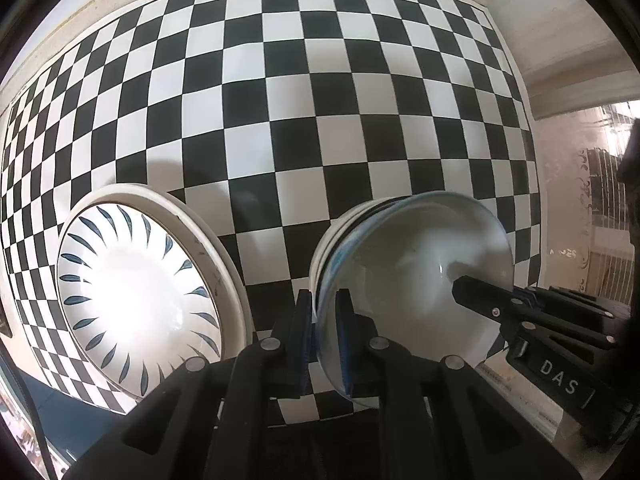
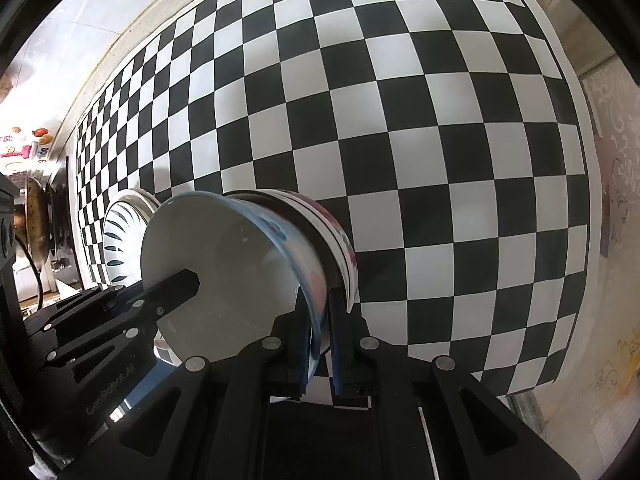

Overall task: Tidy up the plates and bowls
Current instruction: 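Lower the blue-dotted bowl into the bowl stack with both grippers, then open both grippers and raise them off the bowl stack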

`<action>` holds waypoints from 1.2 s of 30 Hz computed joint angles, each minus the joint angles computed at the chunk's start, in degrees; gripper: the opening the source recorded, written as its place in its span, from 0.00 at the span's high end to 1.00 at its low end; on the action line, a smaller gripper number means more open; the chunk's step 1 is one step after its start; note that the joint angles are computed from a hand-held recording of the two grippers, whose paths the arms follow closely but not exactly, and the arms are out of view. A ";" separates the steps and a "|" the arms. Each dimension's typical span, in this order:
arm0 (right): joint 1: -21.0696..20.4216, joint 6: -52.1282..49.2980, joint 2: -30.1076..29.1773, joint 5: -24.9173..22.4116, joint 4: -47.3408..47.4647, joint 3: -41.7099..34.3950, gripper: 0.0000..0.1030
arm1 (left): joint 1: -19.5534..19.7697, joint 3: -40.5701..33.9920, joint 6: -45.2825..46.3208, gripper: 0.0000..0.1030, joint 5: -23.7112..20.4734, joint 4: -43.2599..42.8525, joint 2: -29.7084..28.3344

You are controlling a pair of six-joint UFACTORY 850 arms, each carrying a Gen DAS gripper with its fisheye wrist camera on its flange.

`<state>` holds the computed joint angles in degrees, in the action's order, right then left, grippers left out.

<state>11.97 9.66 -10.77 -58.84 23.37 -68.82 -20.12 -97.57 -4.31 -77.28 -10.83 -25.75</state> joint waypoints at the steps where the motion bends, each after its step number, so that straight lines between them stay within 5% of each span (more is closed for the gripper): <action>1: -0.23 -0.05 0.06 -0.07 0.44 0.11 0.91 | 0.04 -0.06 -0.16 0.91 -0.06 0.12 -0.07; 25: -3.79 -5.41 5.29 4.02 8.03 6.33 0.88 | -0.89 0.28 -0.52 0.90 0.20 0.81 0.13; 36: -2.65 -2.04 5.06 3.36 3.89 5.03 0.88 | -1.00 0.75 -0.67 0.90 0.26 1.37 0.71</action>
